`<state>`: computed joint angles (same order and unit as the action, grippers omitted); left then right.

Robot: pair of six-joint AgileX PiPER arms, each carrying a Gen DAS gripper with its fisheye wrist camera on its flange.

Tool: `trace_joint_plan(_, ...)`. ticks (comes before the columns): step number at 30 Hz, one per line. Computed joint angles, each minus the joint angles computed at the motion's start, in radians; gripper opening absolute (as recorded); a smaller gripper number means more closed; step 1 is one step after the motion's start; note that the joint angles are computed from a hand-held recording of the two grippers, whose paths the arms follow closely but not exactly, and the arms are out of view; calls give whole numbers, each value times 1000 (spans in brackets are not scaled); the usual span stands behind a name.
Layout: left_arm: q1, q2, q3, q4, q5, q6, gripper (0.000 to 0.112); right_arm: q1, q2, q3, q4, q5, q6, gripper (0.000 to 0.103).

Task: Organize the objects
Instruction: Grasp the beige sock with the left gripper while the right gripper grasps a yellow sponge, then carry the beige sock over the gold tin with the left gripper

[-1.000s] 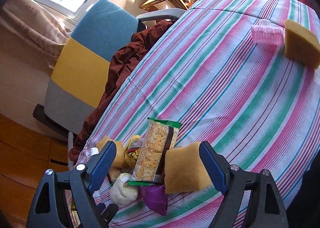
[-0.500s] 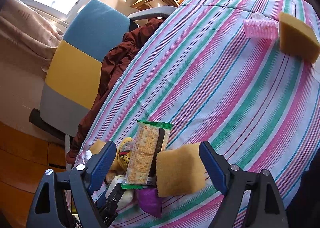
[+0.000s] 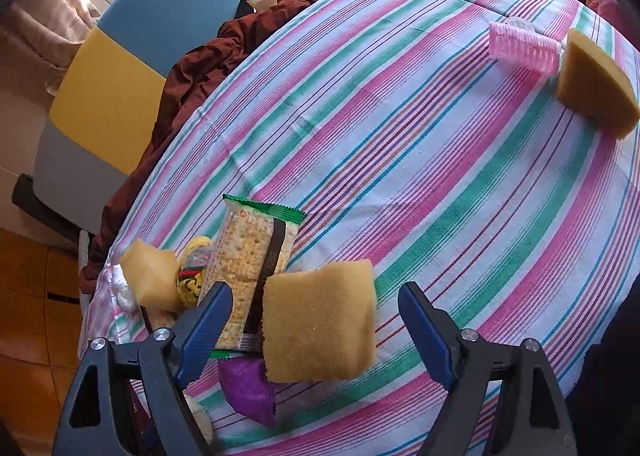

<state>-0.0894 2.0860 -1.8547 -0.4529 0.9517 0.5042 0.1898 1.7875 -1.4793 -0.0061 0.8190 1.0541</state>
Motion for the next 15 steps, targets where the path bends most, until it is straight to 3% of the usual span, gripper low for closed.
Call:
trace_joint_plan(5, 31, -63, 109, -23, -38, 47, 70, 13, 20, -31, -15, 49, -8, 86)
trace_joint_plan(15, 38, -1, 26, -35, 25, 1, 72, 35, 98, -133, -26, 178, -49, 86)
